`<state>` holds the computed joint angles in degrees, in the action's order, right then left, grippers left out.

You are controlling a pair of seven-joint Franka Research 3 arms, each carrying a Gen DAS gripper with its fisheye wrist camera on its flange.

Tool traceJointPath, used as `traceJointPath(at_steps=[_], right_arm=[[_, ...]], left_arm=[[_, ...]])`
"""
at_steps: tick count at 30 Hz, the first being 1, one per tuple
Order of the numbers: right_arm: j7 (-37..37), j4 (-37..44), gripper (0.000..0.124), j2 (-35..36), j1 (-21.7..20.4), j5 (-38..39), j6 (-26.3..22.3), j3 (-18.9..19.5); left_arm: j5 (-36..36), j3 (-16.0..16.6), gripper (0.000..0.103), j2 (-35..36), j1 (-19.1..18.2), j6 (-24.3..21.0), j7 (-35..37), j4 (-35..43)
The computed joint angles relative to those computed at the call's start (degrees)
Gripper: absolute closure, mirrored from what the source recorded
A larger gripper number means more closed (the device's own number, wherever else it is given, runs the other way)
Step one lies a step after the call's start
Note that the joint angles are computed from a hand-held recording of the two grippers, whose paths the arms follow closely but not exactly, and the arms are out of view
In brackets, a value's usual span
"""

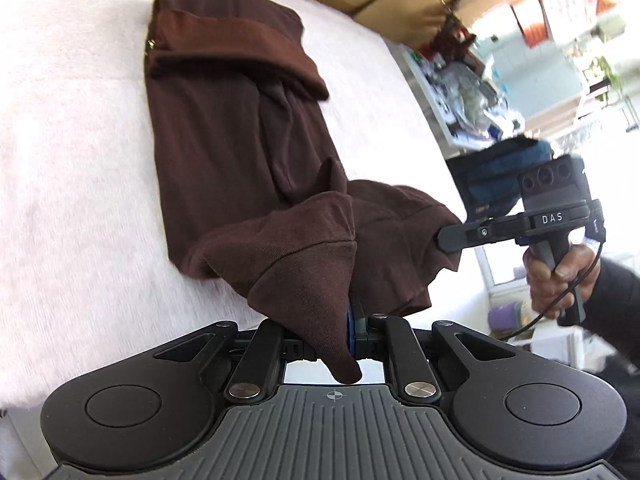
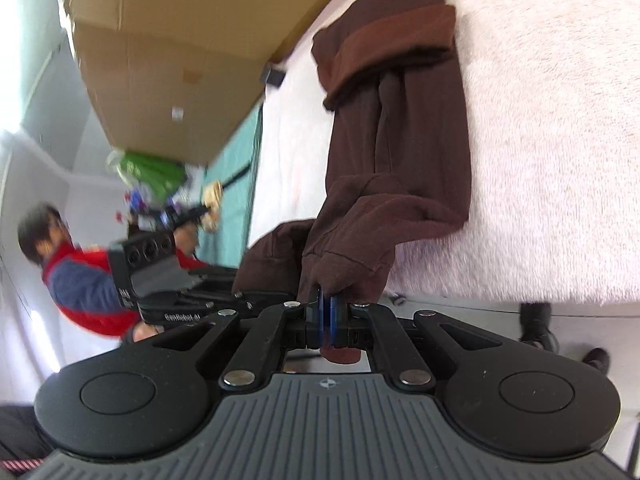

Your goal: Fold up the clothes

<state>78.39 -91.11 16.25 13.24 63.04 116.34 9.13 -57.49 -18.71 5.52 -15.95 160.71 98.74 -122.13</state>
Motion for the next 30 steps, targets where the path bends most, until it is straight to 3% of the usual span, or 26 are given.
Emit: traceJointPath(at_steps=[5,8,10,11,12,14,20,24,28,30], right_arm=[[6.6,5.7,0.120,5.1,0.3,2.2,3.7,0.6],[9.7,11.8,0.118,10.0,1.0,-0.1,6.1,1.4],[11.9,15.6,0.117,12.9,0.6,-1.3,7.1,2.0],[12.8,17.5,0.113,14.4,0.4,-1.6,7.7,2.4],[13.6,19.4,0.108,16.0,0.5,-1.8,8.9,2.9],[15.7,23.9,0.084,19.8,1.5,-3.0,12.5,3.8],[16.5,30.3,0.083,24.2,1.3,-6.2,18.8,6.2],[13.4,26.5,0.083,20.8,1.6,-11.8,21.0,5.1],[9.1,19.2,0.081,15.5,2.8,-18.1,23.9,3.1],[3.7,16.6,0.079,13.3,4.4,-23.9,24.5,2.1]], left_arm=[[1.3,1.0,0.087,3.7,2.6,-3.1,-0.9,5.4],[2.2,0.8,0.072,6.8,4.9,-4.7,-0.3,9.6],[4.8,0.9,0.071,8.7,5.9,-4.6,-1.8,12.2],[5.9,0.7,0.067,9.7,6.5,-4.3,-2.3,13.5],[5.6,0.2,0.051,10.5,7.4,-3.6,-2.3,14.4],[6.4,-0.1,0.031,11.9,8.4,-0.9,-4.5,15.8],[18.5,1.5,0.030,12.3,8.2,2.3,-15.1,15.2],[26.8,1.8,0.029,10.0,7.2,3.8,-21.0,11.1],[44.5,6.2,0.029,7.2,2.1,5.3,-31.3,6.4],[55.1,8.9,0.029,6.0,-0.8,5.0,-37.1,4.9]])
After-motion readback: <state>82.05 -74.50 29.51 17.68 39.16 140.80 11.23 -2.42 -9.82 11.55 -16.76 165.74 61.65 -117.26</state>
